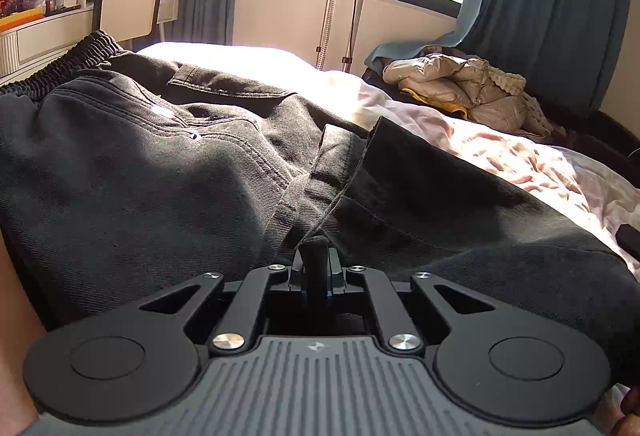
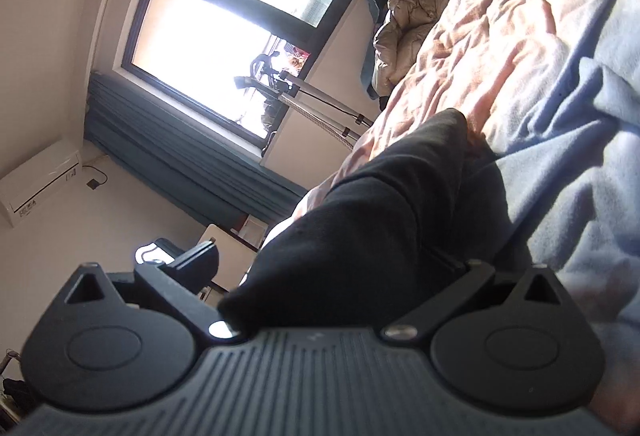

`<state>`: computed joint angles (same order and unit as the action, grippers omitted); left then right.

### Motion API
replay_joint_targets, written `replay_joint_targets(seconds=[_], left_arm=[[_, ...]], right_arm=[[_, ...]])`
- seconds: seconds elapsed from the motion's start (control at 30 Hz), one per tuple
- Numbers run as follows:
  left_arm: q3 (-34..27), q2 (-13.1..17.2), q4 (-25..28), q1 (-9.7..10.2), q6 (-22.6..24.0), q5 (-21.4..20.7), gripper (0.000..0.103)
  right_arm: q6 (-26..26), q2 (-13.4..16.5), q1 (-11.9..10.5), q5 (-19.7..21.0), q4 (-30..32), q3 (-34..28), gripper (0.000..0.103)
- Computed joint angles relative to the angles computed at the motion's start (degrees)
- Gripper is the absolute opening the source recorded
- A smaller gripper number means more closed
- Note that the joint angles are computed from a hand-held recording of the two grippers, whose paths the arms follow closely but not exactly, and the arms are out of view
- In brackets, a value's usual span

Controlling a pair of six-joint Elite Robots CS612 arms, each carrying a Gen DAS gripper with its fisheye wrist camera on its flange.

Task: Fold clothes

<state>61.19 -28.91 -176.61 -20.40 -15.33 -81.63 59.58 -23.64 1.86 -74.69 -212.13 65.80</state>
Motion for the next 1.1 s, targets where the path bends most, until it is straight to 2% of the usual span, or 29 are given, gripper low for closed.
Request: replay_joint_targets(seconds=[0.07, 0.1, 0.13, 0.17, 0.2, 0.23, 0.27, 0.3, 0.4, 0.53, 0.6, 0.7, 0.77, 0.87, 0.97, 1.1], left_arm=[[-0.1, 0.1, -0.2, -0.06, 0.1, 0.2, 0.01], [-0.2, 0.2, -0.4, -0.07, 0.5, 0.3, 0.01], [-0.2, 0.2, -0.6, -0.05, 0.8, 0.2, 0.01], [-0.1, 0.2, -0.9, -0.02, 1.1, 0.1, 0.01], [0.0, 0.2, -1.1, 0.01, 1.4, 0.0, 0.011], [0.4, -0.1, -1.8, -0.01, 2.2, -0.3, 0.011], [1.0, -0.4, -3.1, -0.06, 3.4, -0.6, 0.016], [1.6, -0.8, -4.5, -0.12, 4.7, -0.8, 0.021], [4.7, -2.4, -9.7, -0.33, 6.3, -1.9, 0.024], [8.5, -4.9, -14.4, -0.51, 5.6, -3.0, 0.026], [9.5, -5.8, -16.1, -0.73, 6.0, -2.2, 0.033], [9.8, -6.7, -17.3, -1.09, 7.3, -1.7, 0.033], [9.6, -6.8, -17.7, -1.36, 6.5, -1.7, 0.033], [7.1, -6.0, -14.2, -2.0, 5.0, -2.7, 0.033], [2.4, -3.9, -8.1, -2.97, 4.4, -6.0, 0.033], [-2.9, -0.8, -2.8, -5.58, 8.6, -8.3, 0.033]], right_arm=[[-0.8, -0.5, -0.4, 2.8, 7.8, 0.0, 0.103], [-3.8, -0.9, -0.3, 3.1, 10.5, -0.3, 0.103], [-4.7, -1.1, -0.1, 2.9, 10.9, -0.6, 0.102], [-4.3, -1.1, 0.1, 2.2, 9.7, -0.8, 0.097], [-4.3, -1.4, 0.2, 1.4, 9.4, -0.9, 0.06], [-6.4, -2.5, 0.5, -0.2, 11.4, -0.1, 0.042], [-8.1, -3.5, 0.7, -1.8, 13.5, 0.5, 0.034], [-7.5, -4.1, 0.7, -2.4, 13.3, 1.4, 0.027], [-5.3, -5.6, 0.5, -4.1, 11.3, 3.9, 0.022], [-3.2, -7.1, 0.5, -5.7, 5.9, 6.4, 0.021], [-3.5, -8.0, 0.5, -6.7, 3.5, 7.4, 0.021], [-1.6, -9.0, 0.1, -7.9, -1.7, 9.0, 0.02], [-1.8, -10.3, -0.4, -10.2, -5.2, 10.7, 0.02], [-2.8, -12.4, -1.2, -13.7, -10.2, 13.6, 0.02], [-5.6, -14.5, -2.2, -16.6, -13.9, 16.8, 0.021], [-7.9, -16.6, -3.6, -20.0, -17.6, 20.5, 0.021]])
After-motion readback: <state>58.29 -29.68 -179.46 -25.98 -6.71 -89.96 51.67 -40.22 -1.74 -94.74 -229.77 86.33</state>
